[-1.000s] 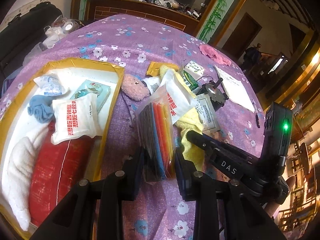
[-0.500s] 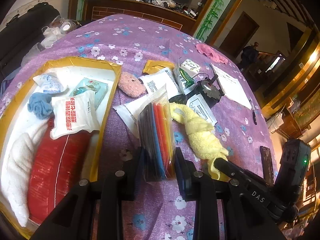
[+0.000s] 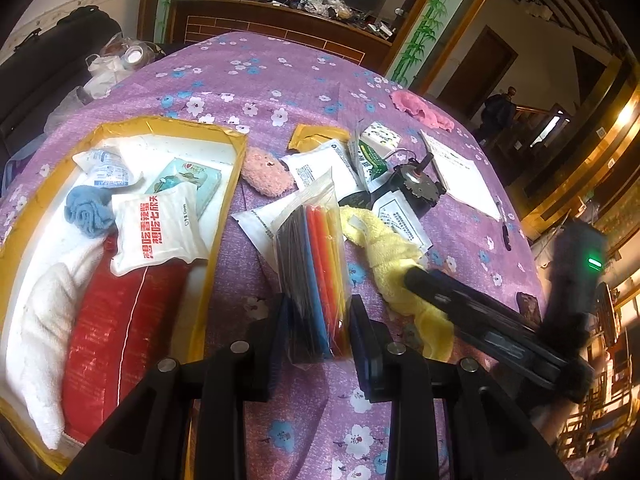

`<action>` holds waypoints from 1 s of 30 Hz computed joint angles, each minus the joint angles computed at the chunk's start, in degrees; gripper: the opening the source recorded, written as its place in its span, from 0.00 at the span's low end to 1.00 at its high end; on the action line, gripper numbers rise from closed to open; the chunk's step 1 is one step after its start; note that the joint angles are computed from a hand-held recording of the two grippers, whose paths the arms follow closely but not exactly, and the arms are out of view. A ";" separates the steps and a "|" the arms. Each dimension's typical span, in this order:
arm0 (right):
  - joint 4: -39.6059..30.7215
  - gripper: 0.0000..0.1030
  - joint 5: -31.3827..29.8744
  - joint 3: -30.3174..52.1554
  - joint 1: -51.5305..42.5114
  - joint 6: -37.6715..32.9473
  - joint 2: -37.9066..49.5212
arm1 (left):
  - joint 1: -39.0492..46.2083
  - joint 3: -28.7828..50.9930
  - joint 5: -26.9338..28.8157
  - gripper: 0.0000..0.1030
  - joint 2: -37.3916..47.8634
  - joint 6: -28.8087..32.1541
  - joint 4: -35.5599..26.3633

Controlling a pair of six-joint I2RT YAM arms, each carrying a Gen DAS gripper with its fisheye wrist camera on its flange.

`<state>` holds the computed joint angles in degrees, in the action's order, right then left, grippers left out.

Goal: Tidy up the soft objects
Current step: 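Carry the strip bag with the left tool while the right tool carries the yellow cloth to the tray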

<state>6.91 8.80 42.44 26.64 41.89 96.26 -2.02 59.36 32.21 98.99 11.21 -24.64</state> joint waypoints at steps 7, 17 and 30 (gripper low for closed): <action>3.47 0.44 1.89 -2.36 0.66 1.30 0.29 | 1.40 0.56 1.20 0.30 -1.13 0.00 -0.81; 6.32 0.43 8.95 -8.60 6.94 7.59 -13.41 | 4.44 1.91 3.67 0.30 -2.68 1.13 -3.14; 11.73 0.43 -1.80 3.17 9.43 8.88 -1.43 | 18.93 7.36 7.50 0.30 -1.20 7.06 -9.22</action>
